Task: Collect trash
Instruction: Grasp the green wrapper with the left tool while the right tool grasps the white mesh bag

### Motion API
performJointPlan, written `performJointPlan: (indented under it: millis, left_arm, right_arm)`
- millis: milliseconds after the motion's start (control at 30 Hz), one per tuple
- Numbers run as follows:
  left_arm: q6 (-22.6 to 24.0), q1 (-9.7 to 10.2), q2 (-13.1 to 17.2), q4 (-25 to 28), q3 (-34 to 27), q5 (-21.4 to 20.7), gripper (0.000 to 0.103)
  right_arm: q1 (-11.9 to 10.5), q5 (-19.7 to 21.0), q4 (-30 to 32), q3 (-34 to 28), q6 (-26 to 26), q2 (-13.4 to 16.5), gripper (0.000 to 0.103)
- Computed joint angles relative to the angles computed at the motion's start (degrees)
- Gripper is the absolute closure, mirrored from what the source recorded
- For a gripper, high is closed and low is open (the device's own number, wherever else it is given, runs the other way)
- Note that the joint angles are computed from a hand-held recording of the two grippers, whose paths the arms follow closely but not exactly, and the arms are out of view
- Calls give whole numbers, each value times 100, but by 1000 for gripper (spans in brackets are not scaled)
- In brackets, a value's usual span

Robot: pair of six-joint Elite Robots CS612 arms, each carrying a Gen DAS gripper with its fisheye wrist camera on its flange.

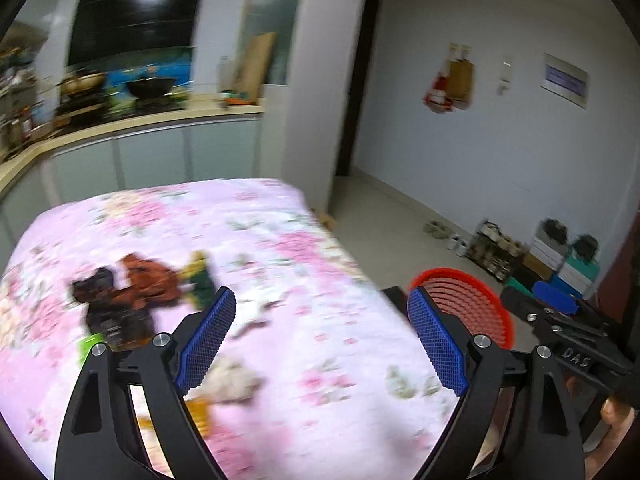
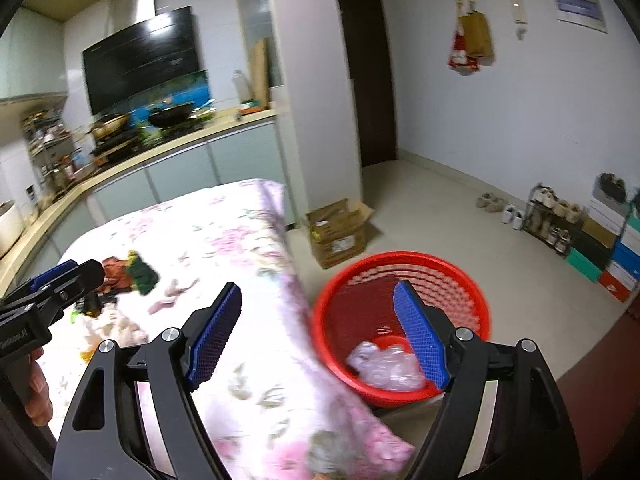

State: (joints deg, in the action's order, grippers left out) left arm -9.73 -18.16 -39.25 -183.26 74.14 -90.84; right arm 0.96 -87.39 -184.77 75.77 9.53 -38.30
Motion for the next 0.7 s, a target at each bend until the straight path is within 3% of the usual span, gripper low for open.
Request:
performJointPlan:
  millis: [233,400,533,700]
  left_arm:
    - [-539,342,-190,-136,424,662,18]
    - [-882,576,-185,72,515,1012,18]
    - [-1004,720,-110,347,472,1002,18]
    - [-975,843,71,741,257,677,18]
  right_arm:
    - [166,349,271,-244,-272,90,27]
    - [276,617,646,-493,-499,206,27]
    - [371,869,1122,-798,-651,367,27]
    - [473,1068,1605,-1161,-843,572,27]
